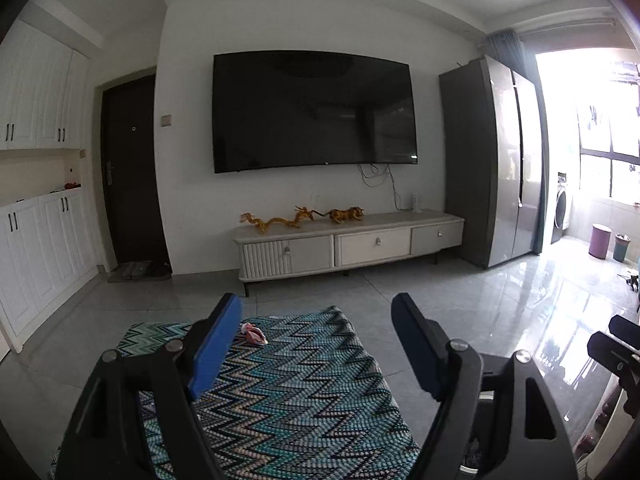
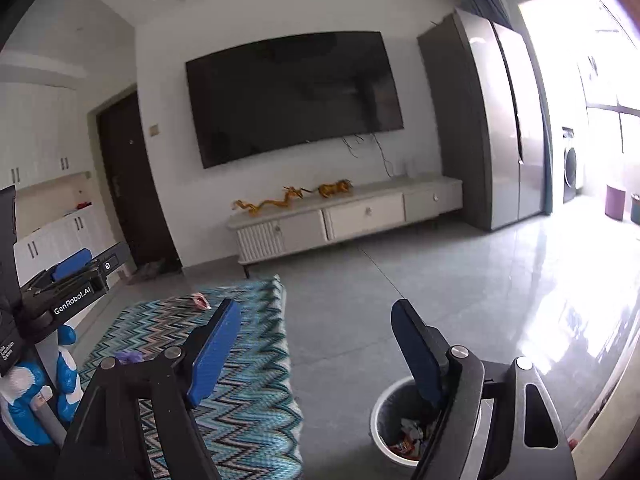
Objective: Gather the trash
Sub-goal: 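Move both tools back to the last items on the rug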
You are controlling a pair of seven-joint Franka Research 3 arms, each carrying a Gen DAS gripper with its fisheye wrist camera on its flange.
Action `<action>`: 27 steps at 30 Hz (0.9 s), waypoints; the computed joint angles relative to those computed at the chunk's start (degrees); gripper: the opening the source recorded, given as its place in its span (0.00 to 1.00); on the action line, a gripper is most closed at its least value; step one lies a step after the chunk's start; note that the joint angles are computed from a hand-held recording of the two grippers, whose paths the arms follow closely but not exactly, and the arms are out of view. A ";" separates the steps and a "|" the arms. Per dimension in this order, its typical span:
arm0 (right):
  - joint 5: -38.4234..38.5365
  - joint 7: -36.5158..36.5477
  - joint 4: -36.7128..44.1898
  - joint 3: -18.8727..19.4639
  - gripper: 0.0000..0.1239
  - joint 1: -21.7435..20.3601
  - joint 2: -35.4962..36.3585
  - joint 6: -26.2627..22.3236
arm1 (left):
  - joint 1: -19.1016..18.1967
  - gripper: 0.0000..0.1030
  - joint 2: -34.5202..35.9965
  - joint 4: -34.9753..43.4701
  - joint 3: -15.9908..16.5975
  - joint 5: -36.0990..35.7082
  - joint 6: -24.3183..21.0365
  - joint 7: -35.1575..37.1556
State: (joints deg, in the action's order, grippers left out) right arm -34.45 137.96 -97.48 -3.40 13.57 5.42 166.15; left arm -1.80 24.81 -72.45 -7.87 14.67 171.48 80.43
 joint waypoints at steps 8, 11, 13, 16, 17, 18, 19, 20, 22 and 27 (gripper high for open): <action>-1.24 -3.81 3.80 1.72 0.62 2.96 0.89 0.79 | 4.34 0.74 -9.56 -13.20 2.19 -0.29 9.29 -5.24; -1.07 -5.46 5.12 1.90 0.62 4.26 1.43 1.04 | 7.16 0.74 -11.60 -16.08 0.91 -1.24 11.46 -4.92; -0.59 -6.89 6.32 2.02 0.62 5.13 2.14 1.22 | 7.92 0.74 -12.75 -17.82 1.22 -1.42 12.69 -5.54; 1.09 -9.65 8.78 2.03 0.62 6.43 3.87 0.95 | 9.32 0.74 -13.40 -18.96 1.46 -1.77 13.58 -6.21; 2.23 -11.06 10.18 2.12 0.62 6.80 4.93 0.72 | 8.60 0.74 -13.38 -18.97 2.78 -1.32 13.64 -7.20; 3.30 -12.27 10.80 2.02 0.62 7.20 5.45 0.68 | 8.99 0.74 -13.27 -18.97 2.81 -1.31 13.64 -7.49; 4.63 -13.78 11.73 2.05 0.62 7.51 6.20 0.50 | 9.79 0.74 -13.18 -18.88 2.29 -1.52 13.49 -7.44; 6.22 -15.64 13.34 2.17 0.62 7.78 7.45 0.08 | 10.51 0.74 -13.05 -18.82 1.92 -1.77 13.36 -7.42; 8.03 -17.55 15.66 1.62 0.62 8.94 9.16 -0.77 | 10.97 0.74 -12.42 -18.26 2.06 -1.75 12.96 -7.65; 15.88 -25.28 22.75 2.00 0.62 9.67 13.99 -3.31 | 16.38 0.74 -7.49 -11.57 -2.65 -5.41 7.92 -2.61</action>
